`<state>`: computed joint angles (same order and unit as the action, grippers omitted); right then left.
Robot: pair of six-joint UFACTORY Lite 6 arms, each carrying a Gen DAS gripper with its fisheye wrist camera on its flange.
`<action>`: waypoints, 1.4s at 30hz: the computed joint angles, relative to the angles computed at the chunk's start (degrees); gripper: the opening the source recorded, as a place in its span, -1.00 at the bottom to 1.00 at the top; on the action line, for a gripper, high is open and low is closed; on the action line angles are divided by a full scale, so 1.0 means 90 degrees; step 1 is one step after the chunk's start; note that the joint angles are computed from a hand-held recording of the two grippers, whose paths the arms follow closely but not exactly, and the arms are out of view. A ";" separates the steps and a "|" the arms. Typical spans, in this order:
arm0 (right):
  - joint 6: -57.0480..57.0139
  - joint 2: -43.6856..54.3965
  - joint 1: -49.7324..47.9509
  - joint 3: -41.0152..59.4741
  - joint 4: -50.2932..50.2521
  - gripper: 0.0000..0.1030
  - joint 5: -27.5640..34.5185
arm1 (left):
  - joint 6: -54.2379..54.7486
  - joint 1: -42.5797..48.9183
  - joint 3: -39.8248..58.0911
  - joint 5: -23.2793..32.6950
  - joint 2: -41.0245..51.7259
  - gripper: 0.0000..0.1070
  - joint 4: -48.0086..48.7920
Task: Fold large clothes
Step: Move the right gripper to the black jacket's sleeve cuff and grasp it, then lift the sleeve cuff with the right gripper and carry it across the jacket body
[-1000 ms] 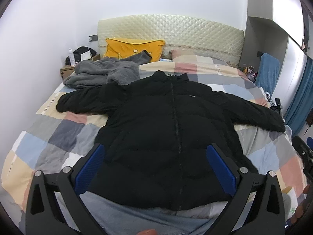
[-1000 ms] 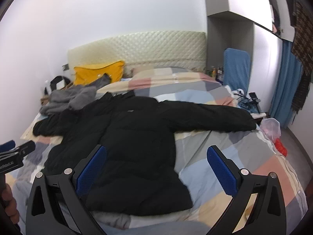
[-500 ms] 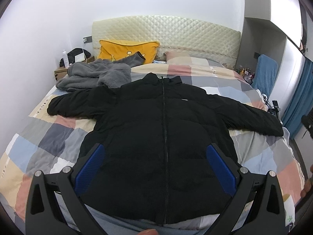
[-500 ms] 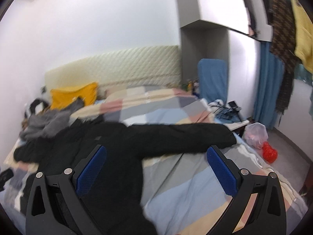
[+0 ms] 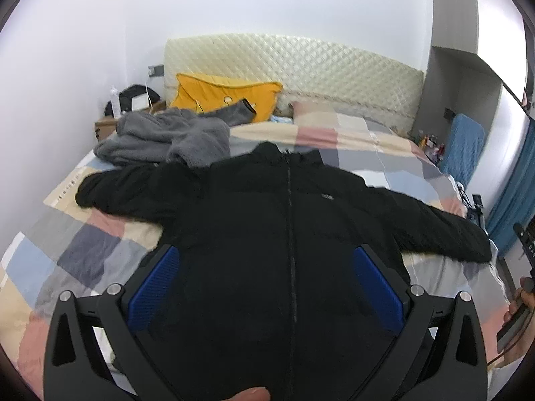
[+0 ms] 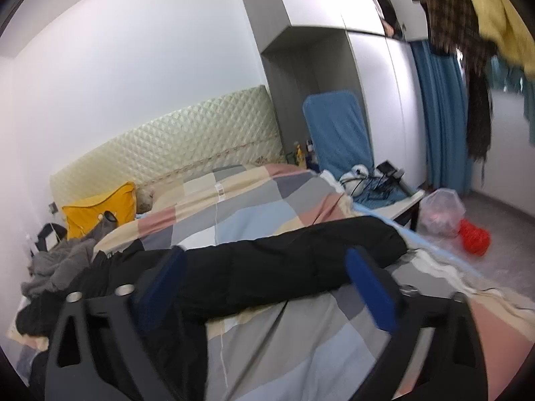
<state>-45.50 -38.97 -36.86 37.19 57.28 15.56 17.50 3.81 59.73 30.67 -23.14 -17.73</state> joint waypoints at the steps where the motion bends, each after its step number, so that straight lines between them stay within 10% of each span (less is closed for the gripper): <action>1: -0.0666 0.0395 -0.0263 0.0098 0.0665 0.52 0.0125 | -0.0079 -0.0029 -0.0018 -0.0191 0.0072 0.92 0.0111; 7: -0.3864 0.3102 -0.1826 0.0829 0.3695 0.42 0.1522 | 0.0732 0.0056 -0.0179 -0.0781 0.0732 0.92 -0.0736; 16: -0.3958 0.7383 -0.2492 0.2881 0.4552 0.44 0.2177 | 0.1207 -0.0051 0.0025 -0.1272 0.1902 0.92 -0.1386; 25: -0.4159 0.8995 -0.2185 0.4965 0.5411 0.43 0.1919 | 0.2546 0.0070 0.0585 -0.1659 0.2682 0.92 -0.2390; 28: -0.3712 0.9317 -0.2114 0.5631 0.5256 0.07 0.1797 | 0.3326 0.0118 0.0637 -0.1949 0.2884 0.92 -0.3061; 31: -0.2322 0.9679 -0.2034 0.6580 0.4019 -0.34 0.1394 | 0.3990 0.0246 0.0708 -0.1987 0.3150 0.92 -0.3707; 38: 0.1970 1.0831 -0.1346 0.9653 -0.0645 -0.73 0.0729 | 0.4092 0.0305 0.0994 -0.2084 0.3867 0.92 -0.3566; 42: 0.3047 1.0562 -0.1294 0.9600 -0.1861 -0.84 0.0501 | 0.4068 0.0370 0.0987 -0.2115 0.3930 0.92 -0.3459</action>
